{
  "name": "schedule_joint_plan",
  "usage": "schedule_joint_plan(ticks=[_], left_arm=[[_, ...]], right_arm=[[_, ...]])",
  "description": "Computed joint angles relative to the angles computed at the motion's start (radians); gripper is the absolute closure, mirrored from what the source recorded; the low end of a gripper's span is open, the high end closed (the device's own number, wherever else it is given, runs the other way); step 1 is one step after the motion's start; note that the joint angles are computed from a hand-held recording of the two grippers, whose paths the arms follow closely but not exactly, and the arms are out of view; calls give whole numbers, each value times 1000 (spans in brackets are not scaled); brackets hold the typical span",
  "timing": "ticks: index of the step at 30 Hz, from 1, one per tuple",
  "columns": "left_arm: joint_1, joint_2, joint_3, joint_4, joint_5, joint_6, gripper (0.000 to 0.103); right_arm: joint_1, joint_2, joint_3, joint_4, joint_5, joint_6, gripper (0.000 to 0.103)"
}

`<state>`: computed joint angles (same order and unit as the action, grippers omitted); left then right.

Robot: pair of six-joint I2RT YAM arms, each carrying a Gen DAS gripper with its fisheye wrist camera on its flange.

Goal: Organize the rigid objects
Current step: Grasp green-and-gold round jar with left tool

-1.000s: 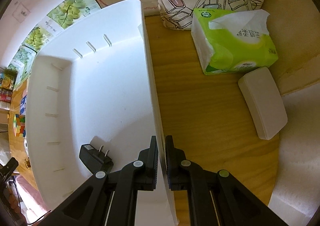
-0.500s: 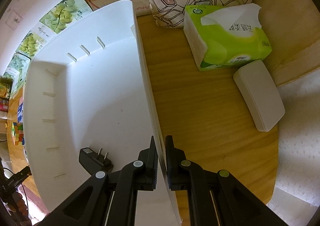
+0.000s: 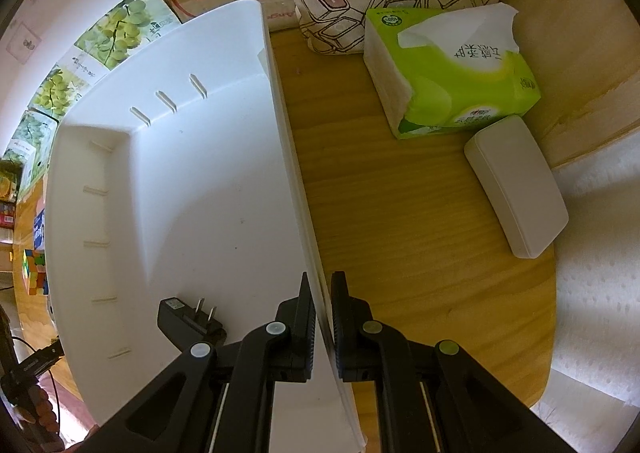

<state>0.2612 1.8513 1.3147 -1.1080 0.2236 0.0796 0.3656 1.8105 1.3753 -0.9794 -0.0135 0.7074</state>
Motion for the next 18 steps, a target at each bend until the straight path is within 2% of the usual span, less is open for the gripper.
schedule_joint_plan(ticks=[4, 5, 18], left_arm=[[-27, 0, 0, 15, -26, -13, 49], [-26, -4, -3, 15, -28, -14, 56], [-20, -43, -42, 19, -39, -19, 58]], right_arm=[[0, -3, -3, 2, -2, -1, 95], [0, -4, -3, 2, -2, -2, 95], [-4, -20, -20, 10, -13, -33, 95]])
